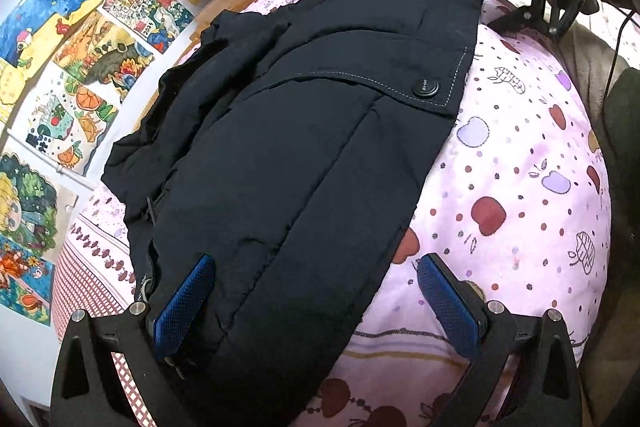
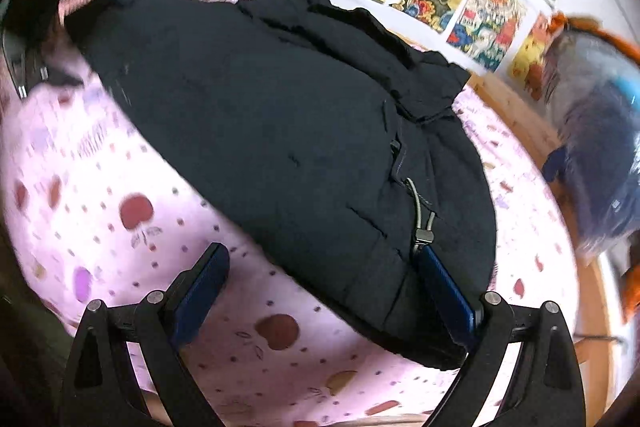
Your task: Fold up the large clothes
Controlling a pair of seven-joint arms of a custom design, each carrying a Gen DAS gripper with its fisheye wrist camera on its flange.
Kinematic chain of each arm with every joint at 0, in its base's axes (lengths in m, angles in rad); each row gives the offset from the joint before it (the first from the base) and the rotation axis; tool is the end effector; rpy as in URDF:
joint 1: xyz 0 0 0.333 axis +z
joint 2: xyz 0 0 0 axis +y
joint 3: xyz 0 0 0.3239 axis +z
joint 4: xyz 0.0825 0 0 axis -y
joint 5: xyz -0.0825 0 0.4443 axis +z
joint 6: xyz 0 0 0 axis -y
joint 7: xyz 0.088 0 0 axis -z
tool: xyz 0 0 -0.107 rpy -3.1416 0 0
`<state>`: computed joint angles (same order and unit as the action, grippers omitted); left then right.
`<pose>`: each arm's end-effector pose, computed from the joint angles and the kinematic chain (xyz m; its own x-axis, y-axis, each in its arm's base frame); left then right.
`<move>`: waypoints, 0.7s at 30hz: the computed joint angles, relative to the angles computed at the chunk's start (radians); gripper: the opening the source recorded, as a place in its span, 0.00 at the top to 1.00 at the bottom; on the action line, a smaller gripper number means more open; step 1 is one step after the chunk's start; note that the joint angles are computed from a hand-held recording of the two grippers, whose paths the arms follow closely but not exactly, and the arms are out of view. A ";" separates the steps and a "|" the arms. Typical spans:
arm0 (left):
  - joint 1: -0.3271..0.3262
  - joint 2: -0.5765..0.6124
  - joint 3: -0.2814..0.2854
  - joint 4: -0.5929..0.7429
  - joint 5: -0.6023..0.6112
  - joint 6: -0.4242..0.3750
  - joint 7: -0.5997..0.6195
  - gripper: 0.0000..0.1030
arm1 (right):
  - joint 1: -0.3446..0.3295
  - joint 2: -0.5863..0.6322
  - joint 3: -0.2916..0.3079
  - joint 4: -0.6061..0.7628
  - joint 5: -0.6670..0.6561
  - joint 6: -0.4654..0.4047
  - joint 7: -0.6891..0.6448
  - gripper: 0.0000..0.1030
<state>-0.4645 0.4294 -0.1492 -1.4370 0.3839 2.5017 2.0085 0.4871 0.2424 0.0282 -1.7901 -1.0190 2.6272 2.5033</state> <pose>0.6586 -0.4406 0.5114 -0.7763 -0.3719 -0.5090 -0.1863 0.9067 -0.3783 0.6173 0.3714 0.4542 0.1943 -0.9352 0.2960 -0.5913 -0.3524 -0.7254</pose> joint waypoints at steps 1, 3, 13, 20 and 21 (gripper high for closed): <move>0.001 0.001 0.000 0.002 0.000 -0.001 0.001 0.00 | 0.007 0.007 -0.003 0.012 -0.015 -0.022 0.014 0.09; 0.001 0.001 0.000 0.002 -0.002 -0.002 0.001 0.00 | 0.016 0.022 -0.008 0.035 -0.031 -0.050 0.044 0.08; -0.023 0.018 0.026 0.025 0.045 -0.003 -0.045 0.00 | -0.023 0.015 -0.022 0.054 -0.020 -0.005 0.183 0.08; -0.062 0.051 0.082 0.094 0.167 -0.009 -0.205 0.00 | -0.139 0.018 0.012 0.076 0.335 0.206 0.008 0.08; -0.064 0.056 0.088 0.105 0.182 -0.010 -0.231 0.00 | -0.155 0.027 0.026 0.091 0.405 0.209 -0.051 0.08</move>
<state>-0.5282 0.4857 -0.0615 -1.3316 0.5654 2.4919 1.7777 0.3322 0.2696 0.0538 -1.6990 -0.6144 2.8359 2.4520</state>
